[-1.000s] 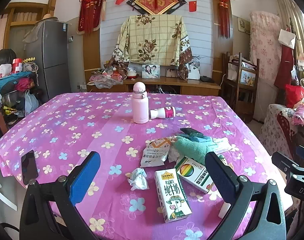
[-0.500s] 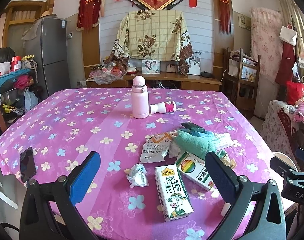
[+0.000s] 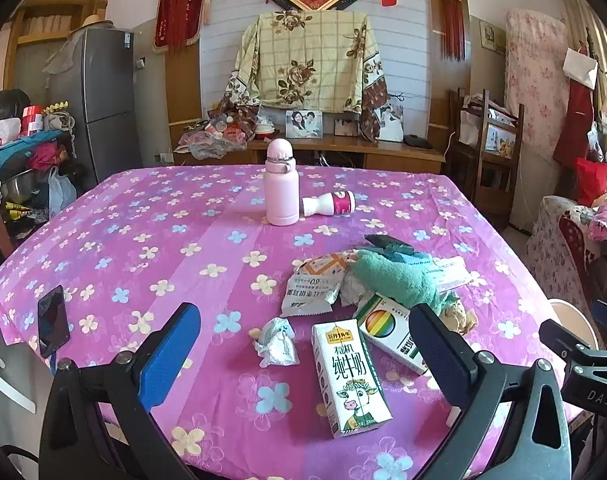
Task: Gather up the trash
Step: 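Grasp the white milk carton with the left tool while the right tool grasps the white sponge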
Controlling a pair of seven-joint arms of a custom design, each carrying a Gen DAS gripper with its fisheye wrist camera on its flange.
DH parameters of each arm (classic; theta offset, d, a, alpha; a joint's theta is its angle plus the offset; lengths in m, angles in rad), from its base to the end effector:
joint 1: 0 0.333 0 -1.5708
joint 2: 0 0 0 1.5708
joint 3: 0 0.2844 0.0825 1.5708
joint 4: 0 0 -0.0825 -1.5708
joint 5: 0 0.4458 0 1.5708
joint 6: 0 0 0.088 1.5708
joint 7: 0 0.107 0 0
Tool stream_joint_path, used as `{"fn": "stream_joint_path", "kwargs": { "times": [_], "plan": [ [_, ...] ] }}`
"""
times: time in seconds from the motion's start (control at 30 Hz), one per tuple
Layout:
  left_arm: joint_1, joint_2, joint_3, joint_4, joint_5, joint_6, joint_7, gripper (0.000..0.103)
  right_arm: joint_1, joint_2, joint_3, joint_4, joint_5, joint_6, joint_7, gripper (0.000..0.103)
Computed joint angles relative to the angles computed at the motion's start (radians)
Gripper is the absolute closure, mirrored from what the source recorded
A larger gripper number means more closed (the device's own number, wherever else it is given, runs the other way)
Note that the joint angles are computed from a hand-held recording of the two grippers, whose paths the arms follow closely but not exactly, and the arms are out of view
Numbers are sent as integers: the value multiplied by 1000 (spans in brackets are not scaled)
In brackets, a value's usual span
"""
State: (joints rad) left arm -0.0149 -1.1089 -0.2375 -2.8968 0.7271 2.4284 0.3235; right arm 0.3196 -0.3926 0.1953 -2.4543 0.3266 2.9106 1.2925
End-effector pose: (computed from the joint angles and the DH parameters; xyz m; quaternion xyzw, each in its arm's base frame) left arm 0.3654 -0.0742 0.4787 -0.7833 0.3963 -0.2269 0.4218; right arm 0.4757 0.2501 0.4798 -0.7896 0.4539 -0.2038 0.3592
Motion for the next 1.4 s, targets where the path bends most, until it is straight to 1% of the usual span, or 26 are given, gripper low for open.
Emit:
{"fn": "stream_joint_path", "kwargs": {
  "times": [0.1,0.13,0.23,0.27,0.33,0.4,0.47,0.63,0.7,0.73,0.8,0.83,0.87,0.9,0.93,1.0,1.07,1.13,1.17,1.23,1.3,1.33,1.4],
  "plan": [
    [-4,13,12,0,-8,2,16,0,-7,17,2,17,-19,-57,2,0],
    [-6,18,20,-2,-13,3,25,0,4,25,-9,25,-12,-83,-10,0],
    [-14,27,51,-13,-39,12,62,0,56,48,-67,44,76,-169,-76,0],
    [-19,28,70,-21,-53,17,85,0,66,56,-81,50,108,-196,-92,0],
    [-30,37,113,-31,-90,24,146,0,64,73,-87,63,137,-240,-94,0],
    [-34,53,139,-32,-128,22,204,0,55,97,-86,80,146,-282,-80,0],
    [-35,78,155,-25,-163,25,253,0,63,120,-100,95,191,-327,-104,0],
    [-41,161,184,12,-252,55,340,0,71,155,-101,119,264,-368,-142,0],
    [-39,216,187,45,-284,45,364,0,69,173,-92,131,262,-373,-136,0],
    [-39,233,192,54,-299,52,373,0,71,181,-87,135,259,-372,-137,0],
    [-36,263,193,70,-320,64,388,0,72,197,-84,146,260,-374,-141,8],
    [-33,274,190,77,-326,69,391,0,76,204,-89,151,281,-385,-157,22],
    [-31,287,188,85,-332,72,396,0,79,211,-95,157,307,-403,-174,49],
    [-32,306,188,96,-341,73,401,0,80,218,-102,163,336,-424,-194,58],
    [-34,325,189,108,-350,73,405,0,82,223,-114,171,385,-454,-223,59],
    [-37,362,194,128,-366,76,423,2,74,218,-114,171,401,-460,-250,61],
    [-38,399,196,148,-380,73,436,12,68,208,-115,165,418,-456,-275,62],
    [-45,445,211,173,-408,60,466,36,62,197,-116,158,426,-439,-289,62],
    [-59,466,234,180,-441,67,491,40,59,191,-116,154,427,-429,-297,62],
    [-40,476,213,185,-437,66,486,41,56,181,-124,151,448,-424,-319,62],
    [-40,472,202,190,-434,51,501,41,50,173,-134,154,466,-433,-338,62],
    [-45,456,204,184,-441,48,511,41,48,166,-135,149,473,-429,-345,62],
    [-73,412,231,169,-478,49,556,41,42,161,-140,152,480,-423,-357,62]
  ]
}}
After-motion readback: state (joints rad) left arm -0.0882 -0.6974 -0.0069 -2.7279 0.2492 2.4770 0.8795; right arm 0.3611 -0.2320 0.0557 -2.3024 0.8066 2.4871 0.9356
